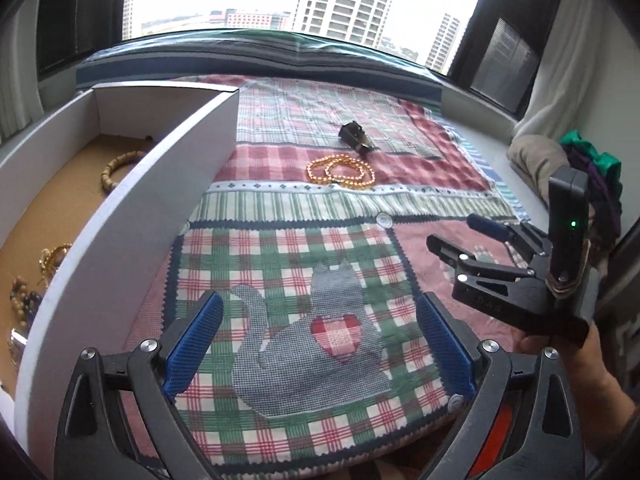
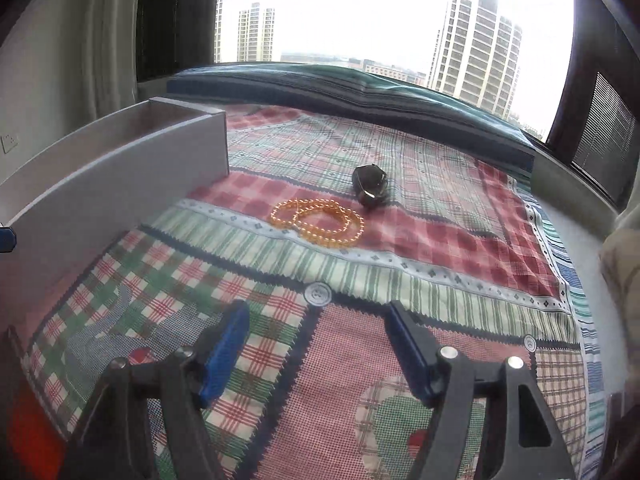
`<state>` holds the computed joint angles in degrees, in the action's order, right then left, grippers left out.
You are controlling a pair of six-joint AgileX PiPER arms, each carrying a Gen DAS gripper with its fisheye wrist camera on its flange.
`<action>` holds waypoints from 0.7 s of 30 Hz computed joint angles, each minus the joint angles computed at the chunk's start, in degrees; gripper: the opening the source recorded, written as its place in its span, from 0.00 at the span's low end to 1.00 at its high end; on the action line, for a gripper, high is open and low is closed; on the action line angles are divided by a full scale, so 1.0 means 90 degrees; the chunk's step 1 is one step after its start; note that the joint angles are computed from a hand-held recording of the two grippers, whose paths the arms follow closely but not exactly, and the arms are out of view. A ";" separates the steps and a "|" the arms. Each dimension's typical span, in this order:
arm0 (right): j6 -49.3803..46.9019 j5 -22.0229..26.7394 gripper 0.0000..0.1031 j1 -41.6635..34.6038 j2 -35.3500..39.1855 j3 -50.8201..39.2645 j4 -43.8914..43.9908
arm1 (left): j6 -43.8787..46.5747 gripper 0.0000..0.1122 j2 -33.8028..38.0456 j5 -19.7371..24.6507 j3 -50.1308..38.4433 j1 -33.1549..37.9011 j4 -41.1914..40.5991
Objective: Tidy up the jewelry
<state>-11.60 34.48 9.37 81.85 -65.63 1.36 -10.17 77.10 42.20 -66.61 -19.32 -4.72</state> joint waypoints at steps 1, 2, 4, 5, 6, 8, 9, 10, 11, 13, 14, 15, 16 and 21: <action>-0.0001 -0.0077 0.69 -0.0117 -0.0091 0.0167 -0.0015 | -0.0339 0.87 0.0128 -0.0205 0.0080 -0.0176 0.0387; -0.0042 -0.0141 0.69 -0.0230 -0.0210 0.0358 0.0017 | -0.0771 0.87 0.0249 -0.0387 0.0161 -0.0382 0.0826; -0.0045 -0.0212 0.69 -0.0418 -0.0281 0.0557 0.0044 | -0.1353 0.87 0.0461 -0.0614 0.0265 -0.0598 0.1419; 0.0000 -0.0248 0.69 -0.0487 -0.0299 0.0639 0.0027 | -0.1613 0.87 0.0577 -0.0688 0.0272 -0.0681 0.1703; -0.0053 -0.0270 0.69 -0.0575 -0.0325 0.0710 0.0109 | -0.1894 0.87 0.0689 -0.0716 0.0272 -0.0766 0.2013; -0.0185 -0.0320 0.69 -0.0744 -0.0361 0.0841 0.0270 | -0.2244 0.87 0.0908 -0.0702 0.0209 -0.0842 0.2448; -0.0175 -0.0338 0.69 -0.0794 -0.0339 0.0853 0.0279 | -0.2336 0.87 0.1030 -0.0703 0.0155 -0.0832 0.2584; -0.0161 -0.0364 0.69 -0.0823 -0.0303 0.0857 0.0292 | -0.2465 0.87 0.1117 -0.0726 0.0136 -0.0846 0.2729; -0.0165 -0.0380 0.69 -0.0859 -0.0275 0.0855 0.0315 | -0.2538 0.87 0.1211 -0.0746 0.0100 -0.0845 0.2829; -0.0058 -0.0453 0.69 -0.0879 -0.0221 0.0852 0.0252 | -0.2659 0.87 0.1387 -0.0795 0.0025 -0.0839 0.2984; 0.0005 -0.0475 0.69 -0.0885 -0.0193 0.0839 0.0217 | -0.2697 0.87 0.1483 -0.0848 -0.0013 -0.0830 0.3039; 0.0043 -0.0499 0.69 -0.0894 -0.0161 0.0830 0.0204 | -0.2756 0.87 0.1559 -0.0916 -0.0022 -0.0827 0.3108; 0.0091 -0.0515 0.69 -0.0903 -0.0115 0.0814 0.0178 | -0.2789 0.87 0.1615 -0.0983 -0.0022 -0.0816 0.3164; 0.0256 -0.0570 0.69 -0.0977 0.0070 0.0770 0.0066 | -0.2679 0.87 0.1908 -0.0992 -0.0148 -0.0717 0.3029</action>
<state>-9.29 29.35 0.57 82.48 -58.70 1.96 -34.28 94.28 33.27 -67.95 -25.77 22.54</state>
